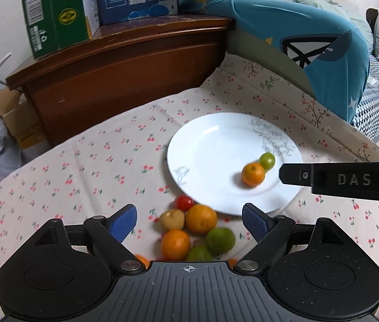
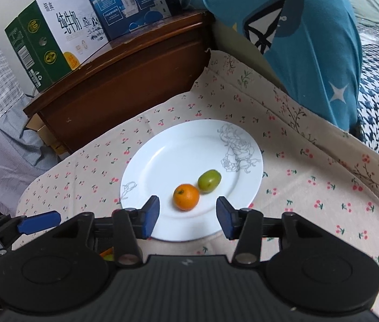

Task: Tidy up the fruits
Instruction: 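Withdraw both open grippers from the plate back to the fruit pile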

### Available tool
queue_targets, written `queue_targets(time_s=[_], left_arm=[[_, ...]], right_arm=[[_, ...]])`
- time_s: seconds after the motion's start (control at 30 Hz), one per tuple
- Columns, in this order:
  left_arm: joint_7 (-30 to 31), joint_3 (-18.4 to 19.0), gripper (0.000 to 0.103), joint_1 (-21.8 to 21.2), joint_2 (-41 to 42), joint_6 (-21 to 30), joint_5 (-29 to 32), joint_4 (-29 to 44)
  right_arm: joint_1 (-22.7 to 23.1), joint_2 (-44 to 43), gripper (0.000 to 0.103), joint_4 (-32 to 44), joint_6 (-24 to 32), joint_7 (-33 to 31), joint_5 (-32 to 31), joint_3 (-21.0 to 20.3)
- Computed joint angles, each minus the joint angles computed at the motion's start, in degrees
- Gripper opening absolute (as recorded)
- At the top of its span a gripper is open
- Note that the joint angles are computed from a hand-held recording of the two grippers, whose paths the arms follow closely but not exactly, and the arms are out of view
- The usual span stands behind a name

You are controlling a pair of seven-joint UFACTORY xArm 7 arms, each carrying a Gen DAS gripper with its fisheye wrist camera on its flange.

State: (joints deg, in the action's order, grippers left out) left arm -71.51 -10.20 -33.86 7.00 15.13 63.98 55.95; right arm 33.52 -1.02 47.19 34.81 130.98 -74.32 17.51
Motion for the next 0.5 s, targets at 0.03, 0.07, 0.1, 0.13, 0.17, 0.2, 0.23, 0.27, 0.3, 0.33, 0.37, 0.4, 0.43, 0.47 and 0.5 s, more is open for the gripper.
queue_targets(time_s=[0.03,0.07,0.1,0.13,0.17,0.2,0.23,0.27,0.3,0.33,0.37,0.4,0.43,0.47,0.5], left_arm=[[-0.2,0.0,0.087,0.0,-0.5,0.2,-0.1,-0.5],[-0.5,-0.1,0.087,0.0,-0.9,0.2,0.0,-1.0],[-0.8,-0.2,0.087,0.2,-1.4,0.2,-0.1,-1.6],[-0.9,-0.4,0.087,0.3,-1.9,0.3,-0.3,-2.1],[-1.0,-0.6,0.087,0.5,-2.4,0.3,-0.4,-2.6],[-1.2,-0.8,0.087,0.8,-2.9,0.2,-0.5,-3.2],[-1.6,-1.0,0.087,1.0,-3.5,0.1,-0.3,-3.8],[-2.2,-1.2,0.087,1.3,-4.3,0.0,0.1,-4.5],[-2.5,-1.5,0.087,1.7,-5.0,-0.1,0.2,-5.2],[-2.6,-1.7,0.087,2.3,-5.8,-0.5,0.0,-6.1],[-2.3,-1.9,0.087,2.9,-6.6,-1.0,-0.6,-6.9],[-1.9,-2.2,0.087,3.5,-7.3,-1.5,-1.4,-7.7],[-1.5,-2.4,0.087,4.2,-8.3,-2.0,-2.3,-8.7],[-1.1,-2.7,0.087,4.9,-9.0,-2.1,-2.9,-9.4],[-1.0,-3.1,0.087,5.6,-9.8,-2.0,-3.3,-10.1]], right_arm=[[0.1,-0.2,0.048,-0.2,-0.1,0.2,0.1,0.1],[0.3,-0.2,0.048,-0.3,-0.1,0.3,0.2,0.3],[0.4,-0.4,0.048,-0.5,0.0,0.4,0.2,0.4],[0.6,-0.5,0.048,-0.6,0.3,0.2,0.5,0.6],[0.8,-0.6,0.048,-0.7,0.7,0.1,0.8,0.8],[1.0,-0.8,0.049,-0.8,0.8,0.0,1.0,1.0],[1.1,-1.0,0.049,-1.1,0.9,0.1,1.1,1.1],[1.3,-1.4,0.05,-1.4,1.0,0.4,1.1,1.3],[1.4,-1.8,0.05,-1.8,1.1,0.7,1.1,1.5],[1.5,-2.1,0.05,-2.2,1.1,0.8,1.2,1.7],[1.5,-2.6,0.05,-2.6,0.9,0.9,1.3,1.9],[1.5,-3.0,0.05,-3.1,0.5,1.0,1.4,2.0],[1.5,-3.3,0.05,-3.4,0.2,1.0,1.5,2.2],[1.4,-3.7,0.05,-3.9,0.0,0.9,1.7,2.4],[1.4,-4.0,0.05,-4.2,-0.1,0.7,2.0,2.6]])
